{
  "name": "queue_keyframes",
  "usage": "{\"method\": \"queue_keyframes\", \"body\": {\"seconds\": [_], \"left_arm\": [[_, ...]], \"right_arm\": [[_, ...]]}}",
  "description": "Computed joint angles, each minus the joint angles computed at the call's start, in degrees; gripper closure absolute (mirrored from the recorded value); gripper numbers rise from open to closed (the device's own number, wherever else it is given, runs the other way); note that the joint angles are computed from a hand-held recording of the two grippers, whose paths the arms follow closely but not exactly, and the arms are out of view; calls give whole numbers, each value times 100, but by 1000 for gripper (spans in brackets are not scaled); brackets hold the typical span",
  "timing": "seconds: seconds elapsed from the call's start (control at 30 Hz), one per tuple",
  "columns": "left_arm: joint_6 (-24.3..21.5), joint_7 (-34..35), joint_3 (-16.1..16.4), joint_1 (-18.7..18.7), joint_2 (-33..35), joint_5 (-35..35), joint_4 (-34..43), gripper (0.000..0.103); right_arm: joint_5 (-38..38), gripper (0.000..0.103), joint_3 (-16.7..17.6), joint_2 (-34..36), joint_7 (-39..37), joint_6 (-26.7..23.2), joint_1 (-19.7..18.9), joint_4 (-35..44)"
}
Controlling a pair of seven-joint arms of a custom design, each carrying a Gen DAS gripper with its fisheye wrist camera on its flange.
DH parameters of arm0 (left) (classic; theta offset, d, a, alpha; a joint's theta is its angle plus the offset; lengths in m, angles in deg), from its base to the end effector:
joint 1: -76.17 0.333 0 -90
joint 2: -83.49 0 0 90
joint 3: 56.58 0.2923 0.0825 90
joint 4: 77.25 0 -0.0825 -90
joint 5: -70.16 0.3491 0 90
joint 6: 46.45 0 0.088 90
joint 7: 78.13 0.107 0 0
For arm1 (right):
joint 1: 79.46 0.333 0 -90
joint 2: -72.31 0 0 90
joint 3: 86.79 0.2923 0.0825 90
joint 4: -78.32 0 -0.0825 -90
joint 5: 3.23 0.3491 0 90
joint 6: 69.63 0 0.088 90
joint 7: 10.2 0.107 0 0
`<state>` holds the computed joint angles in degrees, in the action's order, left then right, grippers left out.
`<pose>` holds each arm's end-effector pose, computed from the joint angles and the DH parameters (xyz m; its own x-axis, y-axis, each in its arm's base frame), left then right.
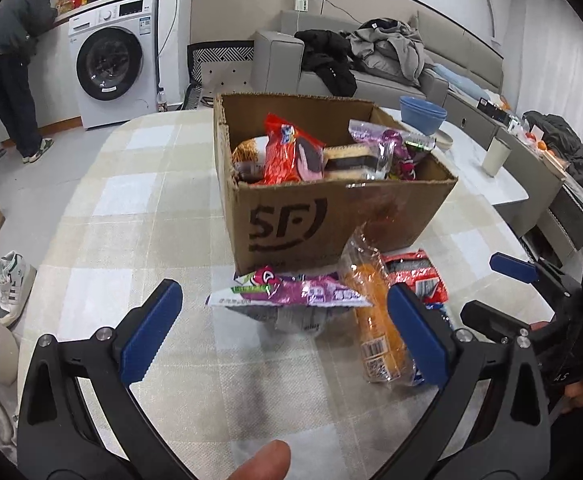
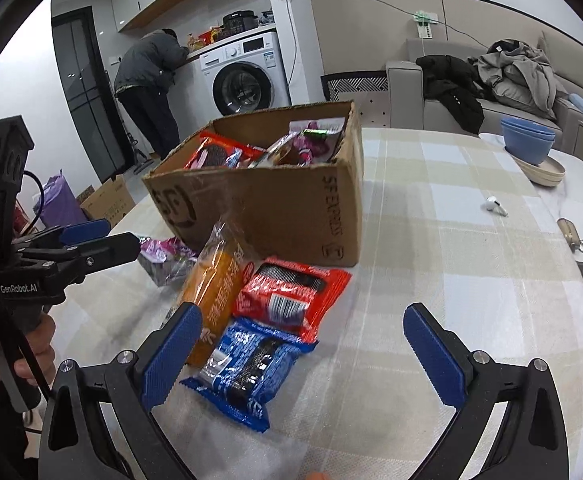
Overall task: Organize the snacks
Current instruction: 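Move the left tool to the white-and-purple bag while the right tool moves to the blue Oreo pack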
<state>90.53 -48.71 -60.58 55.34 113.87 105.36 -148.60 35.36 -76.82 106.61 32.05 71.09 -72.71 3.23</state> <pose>0.6531 -0.2820 0.5187 0.2600 -0.9555 0.1392 -0.6636 -0.2815 -0.6931 0.6980 0.1752 0.4487 0.6614 -0.7197 -0.2111 -0.6135 -0.3572 -0.7043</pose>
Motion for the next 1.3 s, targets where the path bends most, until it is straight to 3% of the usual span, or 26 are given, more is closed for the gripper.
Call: {"method": "queue_keyframes", "body": {"seconds": [0.3,0.53,0.77,0.93,1.3], "left_arm": [[14,-69,-6,3,0,-4,-177,1],[-163,261,-35,6,79,14,-71,1],[117,77,17,-16,-29,151,-371,1],[123,144,-40,21,39,54,-318,5],[-8,225,8,-2,241,-77,-66,6]], "right_arm": [[-126,1,-54,2,72,-396,19,-6],[-377,1,-140,434,550,-1093,46,644],[-469,12,-98,698,852,-1442,-14,995],[-451,14,-45,628,688,-1500,8,900],[-500,23,-87,349,507,-1125,187,410]]}}
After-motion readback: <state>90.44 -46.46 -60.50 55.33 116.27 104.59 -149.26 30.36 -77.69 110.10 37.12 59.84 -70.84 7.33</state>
